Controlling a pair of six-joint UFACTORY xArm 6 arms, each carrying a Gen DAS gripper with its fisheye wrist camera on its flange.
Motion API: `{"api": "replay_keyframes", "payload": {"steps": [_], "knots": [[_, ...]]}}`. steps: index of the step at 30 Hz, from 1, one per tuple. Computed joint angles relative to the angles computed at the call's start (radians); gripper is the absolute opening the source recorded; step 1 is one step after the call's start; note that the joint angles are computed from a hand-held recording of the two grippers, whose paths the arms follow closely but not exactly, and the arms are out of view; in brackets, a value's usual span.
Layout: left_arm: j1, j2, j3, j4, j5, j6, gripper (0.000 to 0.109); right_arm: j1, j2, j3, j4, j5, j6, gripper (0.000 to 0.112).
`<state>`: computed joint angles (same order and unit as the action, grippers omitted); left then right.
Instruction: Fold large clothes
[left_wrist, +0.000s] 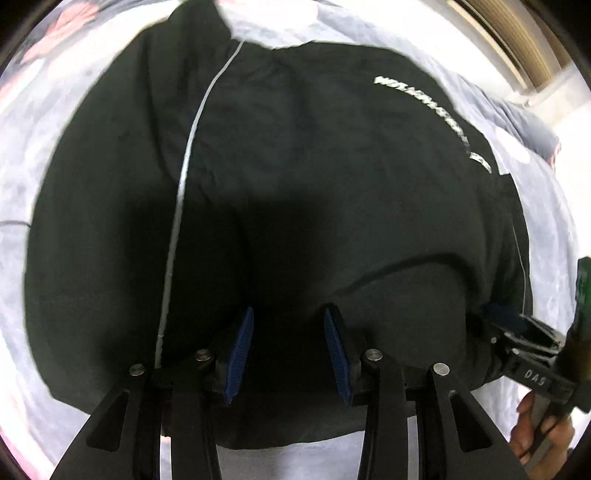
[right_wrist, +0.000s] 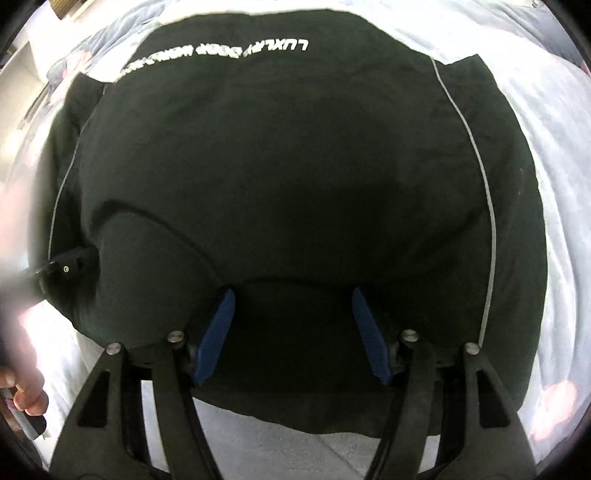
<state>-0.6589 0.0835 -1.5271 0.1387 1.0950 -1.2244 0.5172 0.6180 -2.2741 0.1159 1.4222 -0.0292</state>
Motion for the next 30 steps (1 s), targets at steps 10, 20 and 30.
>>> {"api": "replay_keyframes", "payload": {"steps": [10,20,30], "knots": [[-0.012,-0.224,0.105,0.162,0.057,-0.114,0.044,-0.155,-0.156,0.134,0.086,-0.114,0.025,0.074],[0.183,-0.485,0.464,-0.025,-0.168,-0.085,0.052,-0.253,-0.131,0.147,0.124,-0.126,0.074,0.080],[0.267,-0.419,0.549,-0.256,-0.350,0.108,0.058,-0.300,-0.060,0.108,0.257,-0.068,0.046,0.081]]}}
